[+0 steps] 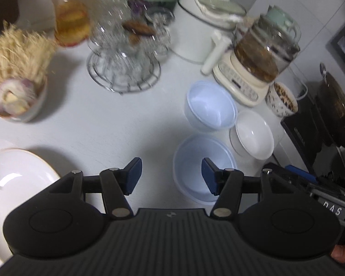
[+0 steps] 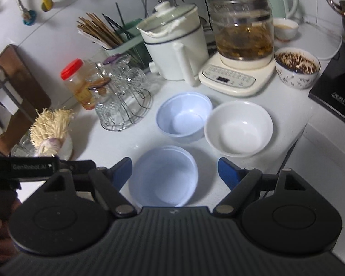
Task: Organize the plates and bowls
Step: 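Move the left tool toward the light blue plastic bowls by the kettle, then grasp the rim of a light blue bowl with the left tool and lift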
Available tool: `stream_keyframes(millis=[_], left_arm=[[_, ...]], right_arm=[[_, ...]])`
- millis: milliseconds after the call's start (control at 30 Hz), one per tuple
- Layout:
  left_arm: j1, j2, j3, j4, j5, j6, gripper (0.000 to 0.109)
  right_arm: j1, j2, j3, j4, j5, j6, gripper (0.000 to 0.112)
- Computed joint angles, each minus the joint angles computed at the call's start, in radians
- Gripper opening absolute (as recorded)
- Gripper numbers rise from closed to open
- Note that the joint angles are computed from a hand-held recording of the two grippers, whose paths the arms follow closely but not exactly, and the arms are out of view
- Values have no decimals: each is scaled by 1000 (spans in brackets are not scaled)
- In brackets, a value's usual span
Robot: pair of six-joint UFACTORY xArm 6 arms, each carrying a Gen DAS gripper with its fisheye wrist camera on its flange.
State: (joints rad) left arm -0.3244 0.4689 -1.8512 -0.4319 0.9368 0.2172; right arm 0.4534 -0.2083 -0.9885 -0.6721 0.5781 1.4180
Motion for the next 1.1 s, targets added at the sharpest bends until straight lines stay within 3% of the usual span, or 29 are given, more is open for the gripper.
stream_keyframes(millis=[133,300,600,700,800,1100], left_arm=[[-10,68,-56,11,38,-61,62],[-15,143,-124,16,74,-111,54],[-24,211,-180,18,91,-153,18],[-26,217,-195,17,99,-142,11],[-27,212,-195,18,99,-141,10],[-3,127,-88,39,48,-199,10]], right_arm=[[-41,13,36,59,-69,-52,81],[-82,55,59,166,-155,-157,69],[-102,123,66,398,-214,-388,36],[-103,127,70,465,-222,-457,29],[-98,128,67,579,-224,-581,26],[-78,143,51,738,-274,-779,26]])
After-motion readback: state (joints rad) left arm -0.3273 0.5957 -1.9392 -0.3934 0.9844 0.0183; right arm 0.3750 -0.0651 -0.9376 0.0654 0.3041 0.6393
